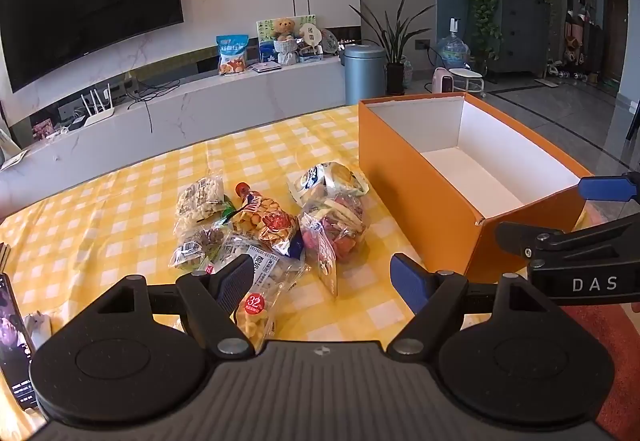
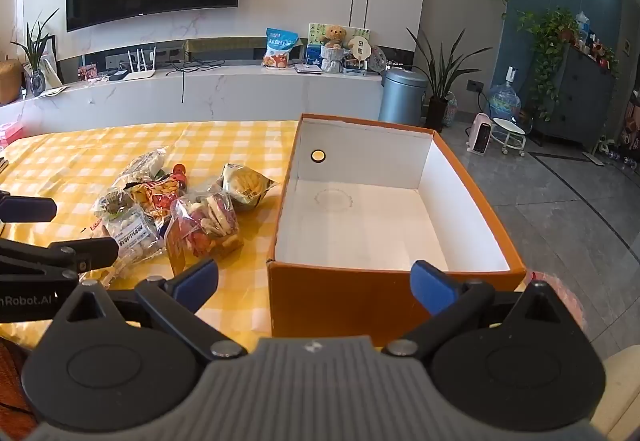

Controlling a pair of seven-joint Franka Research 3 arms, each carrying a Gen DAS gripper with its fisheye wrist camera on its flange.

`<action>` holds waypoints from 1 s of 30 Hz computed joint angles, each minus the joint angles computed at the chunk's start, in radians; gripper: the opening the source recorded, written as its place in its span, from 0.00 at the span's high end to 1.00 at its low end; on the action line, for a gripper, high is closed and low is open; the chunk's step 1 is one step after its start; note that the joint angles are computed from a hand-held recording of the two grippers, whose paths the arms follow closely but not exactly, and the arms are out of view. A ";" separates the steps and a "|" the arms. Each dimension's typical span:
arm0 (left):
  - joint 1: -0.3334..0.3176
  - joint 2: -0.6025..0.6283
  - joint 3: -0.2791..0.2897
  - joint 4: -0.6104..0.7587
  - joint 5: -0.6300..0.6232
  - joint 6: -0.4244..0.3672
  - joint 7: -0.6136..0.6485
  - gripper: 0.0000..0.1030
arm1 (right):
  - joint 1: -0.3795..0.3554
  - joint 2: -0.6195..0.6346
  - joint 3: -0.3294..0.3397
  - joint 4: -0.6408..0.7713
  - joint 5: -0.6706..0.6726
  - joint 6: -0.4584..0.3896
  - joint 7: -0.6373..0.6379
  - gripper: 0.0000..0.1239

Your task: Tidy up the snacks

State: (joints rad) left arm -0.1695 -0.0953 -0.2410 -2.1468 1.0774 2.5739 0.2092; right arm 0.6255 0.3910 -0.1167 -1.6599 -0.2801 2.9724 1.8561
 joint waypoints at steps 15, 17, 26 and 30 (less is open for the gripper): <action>0.002 -0.004 0.002 -0.014 -0.001 0.005 -0.004 0.11 | -0.007 -0.013 0.009 -0.005 -0.006 -0.021 0.000 0.20; 0.001 0.005 0.001 -0.003 -0.010 0.001 0.003 0.11 | -0.001 0.000 0.002 0.001 -0.013 -0.015 0.012 0.20; -0.004 0.003 0.001 -0.006 -0.016 0.007 -0.002 0.11 | -0.006 -0.006 0.013 -0.004 -0.011 -0.024 0.001 0.20; -0.003 -0.001 0.001 -0.011 -0.025 0.014 -0.001 0.11 | -0.008 -0.007 0.019 -0.002 -0.011 -0.031 -0.005 0.20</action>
State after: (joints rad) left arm -0.1728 -0.0963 -0.2395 -2.1577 1.0523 2.5878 0.2079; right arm 0.6176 0.3837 -0.0981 -1.6623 -0.2912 2.9412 1.8509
